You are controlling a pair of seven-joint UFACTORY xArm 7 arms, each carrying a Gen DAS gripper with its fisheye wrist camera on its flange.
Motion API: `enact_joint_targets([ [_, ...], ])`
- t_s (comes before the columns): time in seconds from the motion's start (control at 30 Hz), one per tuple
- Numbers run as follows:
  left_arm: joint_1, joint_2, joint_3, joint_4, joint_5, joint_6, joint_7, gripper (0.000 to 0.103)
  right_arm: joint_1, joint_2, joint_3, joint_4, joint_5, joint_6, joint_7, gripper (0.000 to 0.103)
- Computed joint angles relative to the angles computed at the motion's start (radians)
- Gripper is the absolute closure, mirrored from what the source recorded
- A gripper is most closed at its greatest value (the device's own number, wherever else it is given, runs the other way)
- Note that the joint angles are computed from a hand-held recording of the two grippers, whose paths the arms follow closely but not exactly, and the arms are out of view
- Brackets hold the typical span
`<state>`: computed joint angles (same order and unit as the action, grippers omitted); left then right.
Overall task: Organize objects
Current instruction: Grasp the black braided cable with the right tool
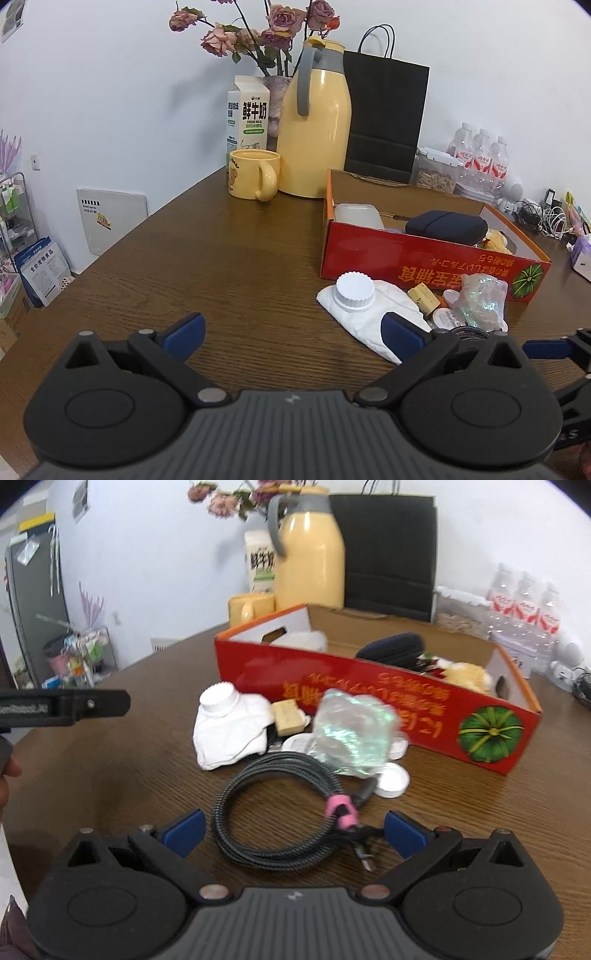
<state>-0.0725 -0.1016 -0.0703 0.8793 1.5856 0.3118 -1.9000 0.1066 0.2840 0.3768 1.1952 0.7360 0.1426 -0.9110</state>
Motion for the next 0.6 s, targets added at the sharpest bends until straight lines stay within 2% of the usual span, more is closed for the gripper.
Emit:
enact_joint_targets([
  [0.07, 0.002, -0.002, 0.002, -0.002, 0.005, -0.005, -0.008, 0.000, 0.055, 0.017, -0.057, 0.019, -0.087, 0.012, 0.096, 0.000],
  [0.17, 0.004, 0.001, 0.005, -0.002, 0.011, -0.015, -0.017, 0.000, 0.094, 0.050, -0.101, 0.054, -0.192, 0.041, 0.207, 0.000],
  [0.2, 0.004, 0.004, 0.006, 0.000, 0.015, -0.019, -0.021, 0.000, 0.120, 0.059, -0.126, 0.055, -0.243, 0.022, 0.251, 0.000],
  [0.3, 0.005, 0.013, 0.008, 0.004, 0.011, -0.028, -0.020, 0.000, 0.093, 0.075, -0.091, 0.056, -0.275, -0.013, 0.279, 0.000],
  [0.47, 0.002, 0.020, 0.008, 0.008, 0.004, -0.030, -0.014, 0.000, -0.013, 0.100, 0.036, 0.035, -0.274, -0.098, 0.249, 0.000],
  [0.6, -0.001, 0.020, 0.005, 0.005, -0.021, -0.020, 0.007, 0.000, -0.068, 0.111, 0.095, 0.031, -0.306, -0.115, 0.258, 0.000],
])
